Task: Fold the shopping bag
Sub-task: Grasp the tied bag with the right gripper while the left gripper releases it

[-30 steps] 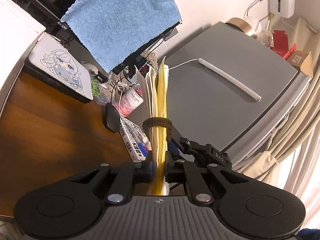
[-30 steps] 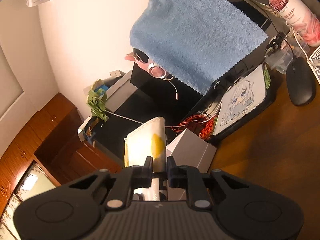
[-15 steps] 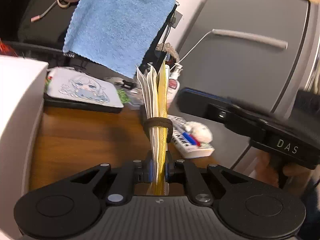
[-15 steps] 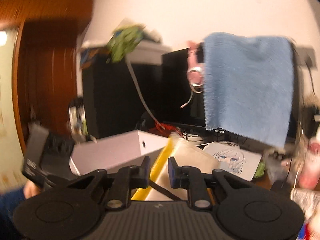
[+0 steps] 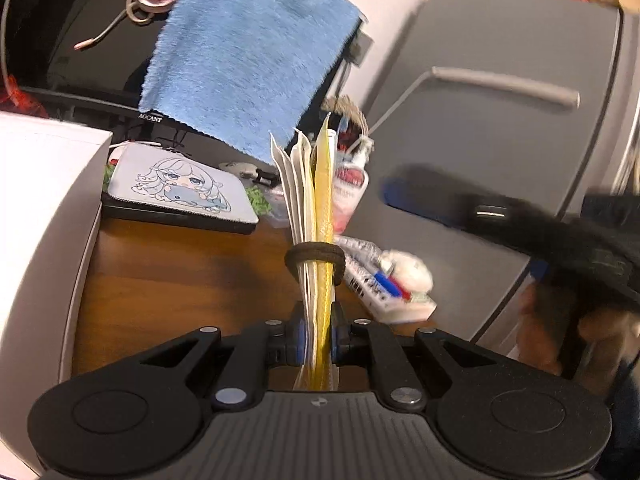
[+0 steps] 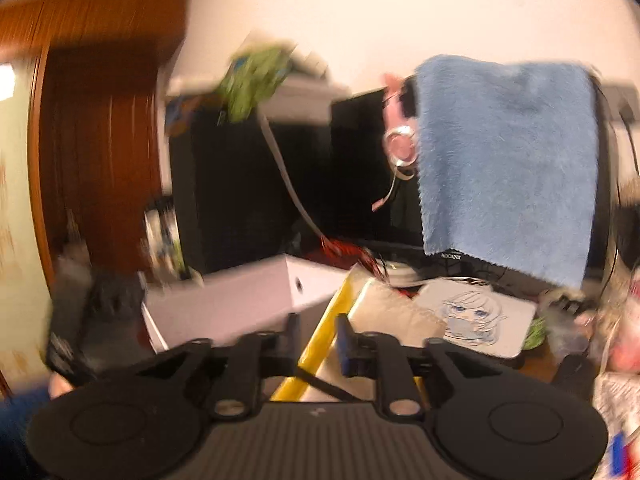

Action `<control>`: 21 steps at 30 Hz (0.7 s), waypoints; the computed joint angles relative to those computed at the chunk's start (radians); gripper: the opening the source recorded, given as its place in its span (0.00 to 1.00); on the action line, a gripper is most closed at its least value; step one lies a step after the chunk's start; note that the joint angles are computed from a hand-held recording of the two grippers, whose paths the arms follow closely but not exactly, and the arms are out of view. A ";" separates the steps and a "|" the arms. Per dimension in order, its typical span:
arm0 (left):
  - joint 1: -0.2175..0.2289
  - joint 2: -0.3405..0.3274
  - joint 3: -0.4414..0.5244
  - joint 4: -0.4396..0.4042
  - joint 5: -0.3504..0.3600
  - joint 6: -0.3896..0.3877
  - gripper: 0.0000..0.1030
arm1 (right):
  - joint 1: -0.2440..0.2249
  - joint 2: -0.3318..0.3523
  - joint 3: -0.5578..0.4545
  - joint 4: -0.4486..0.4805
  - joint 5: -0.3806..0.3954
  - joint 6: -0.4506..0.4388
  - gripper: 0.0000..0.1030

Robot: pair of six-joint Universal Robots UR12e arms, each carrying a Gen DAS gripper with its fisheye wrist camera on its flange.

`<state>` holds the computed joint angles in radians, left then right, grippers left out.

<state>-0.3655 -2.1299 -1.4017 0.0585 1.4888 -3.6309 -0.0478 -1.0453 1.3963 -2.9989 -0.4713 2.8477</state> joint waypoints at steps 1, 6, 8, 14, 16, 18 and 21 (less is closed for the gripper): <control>0.005 -0.002 -0.005 0.027 -0.017 -0.025 0.11 | -0.009 0.016 -0.011 -0.042 0.021 0.089 0.83; -0.005 -0.010 -0.001 0.059 0.022 -0.046 0.12 | -0.034 0.052 -0.052 0.009 0.033 0.347 1.00; -0.016 -0.016 0.013 0.042 0.048 -0.026 0.12 | -0.037 0.058 -0.067 0.088 0.023 0.389 1.00; -0.025 -0.033 0.044 0.009 0.060 -0.013 0.12 | -0.014 0.050 -0.095 0.361 0.013 0.215 1.00; -0.026 -0.035 0.048 0.006 0.057 -0.017 0.13 | -0.005 0.042 -0.098 0.411 -0.006 0.137 1.00; -0.029 -0.038 0.054 -0.003 0.074 -0.014 0.13 | 0.005 0.034 -0.103 0.460 -0.036 0.073 1.00; -0.027 -0.037 0.055 -0.012 0.071 -0.015 0.13 | 0.023 0.023 -0.109 0.501 -0.109 -0.002 1.00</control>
<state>-0.3923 -2.1668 -1.3468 0.0462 1.5599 -3.6462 -0.0245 -1.0223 1.2871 -2.4982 -0.5801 2.8459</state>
